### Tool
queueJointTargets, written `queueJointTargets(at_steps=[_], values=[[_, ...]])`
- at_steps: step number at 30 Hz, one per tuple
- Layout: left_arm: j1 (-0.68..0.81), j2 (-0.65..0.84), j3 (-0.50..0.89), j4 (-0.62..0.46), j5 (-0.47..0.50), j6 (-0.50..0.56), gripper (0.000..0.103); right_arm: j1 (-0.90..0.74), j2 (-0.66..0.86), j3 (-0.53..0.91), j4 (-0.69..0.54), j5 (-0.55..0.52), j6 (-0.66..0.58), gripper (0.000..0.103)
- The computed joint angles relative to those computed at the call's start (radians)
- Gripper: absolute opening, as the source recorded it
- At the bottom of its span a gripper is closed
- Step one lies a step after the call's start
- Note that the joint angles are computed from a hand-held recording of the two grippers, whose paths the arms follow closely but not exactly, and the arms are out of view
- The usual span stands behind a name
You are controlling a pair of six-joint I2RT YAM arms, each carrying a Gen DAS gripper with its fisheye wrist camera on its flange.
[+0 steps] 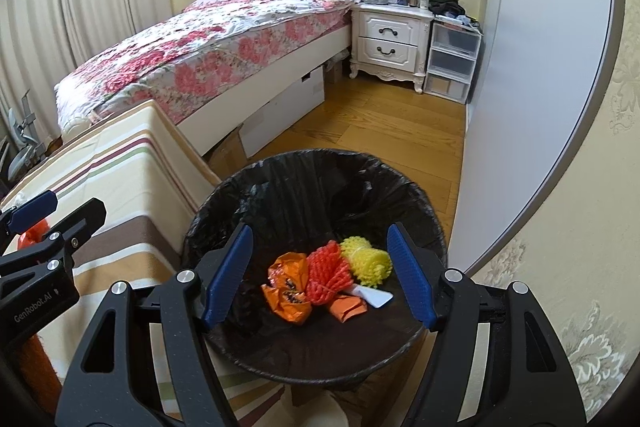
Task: Collect trash
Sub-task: 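Withdraw both grippers from the bin and grasp the dark red cloth with the left gripper, then grasp the red spray can with the right gripper while the left gripper holds the red cloth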
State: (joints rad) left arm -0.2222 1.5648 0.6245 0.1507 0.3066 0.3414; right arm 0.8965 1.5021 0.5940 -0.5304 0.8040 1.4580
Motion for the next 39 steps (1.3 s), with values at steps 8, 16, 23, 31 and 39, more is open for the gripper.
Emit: queueJointTargets(at_steps=[8, 16, 23, 31, 39], values=[[0.138, -0.07, -0.075, -0.017, 0.049, 0.09, 0.077, 0.092, 0.116, 0.101, -0.005, -0.024, 0.019, 0.068], [0.306, -0.089, -0.102, -0.036, 0.106, 0.167, 0.077, 0.174, 0.21, 0.215, -0.037, -0.027, 0.03, 0.068], [0.452, -0.025, -0.073, -0.05, 0.144, 0.226, 0.077, 0.204, 0.281, 0.302, -0.031, -0.033, -0.015, 0.068], [0.491, 0.083, -0.011, -0.075, 0.143, 0.262, 0.063, 0.22, 0.335, 0.364, -0.014, -0.042, -0.061, 0.069], [0.521, 0.132, 0.027, -0.133, 0.167, 0.318, 0.028, 0.218, 0.371, 0.409, 0.002, -0.053, -0.104, 0.069]])
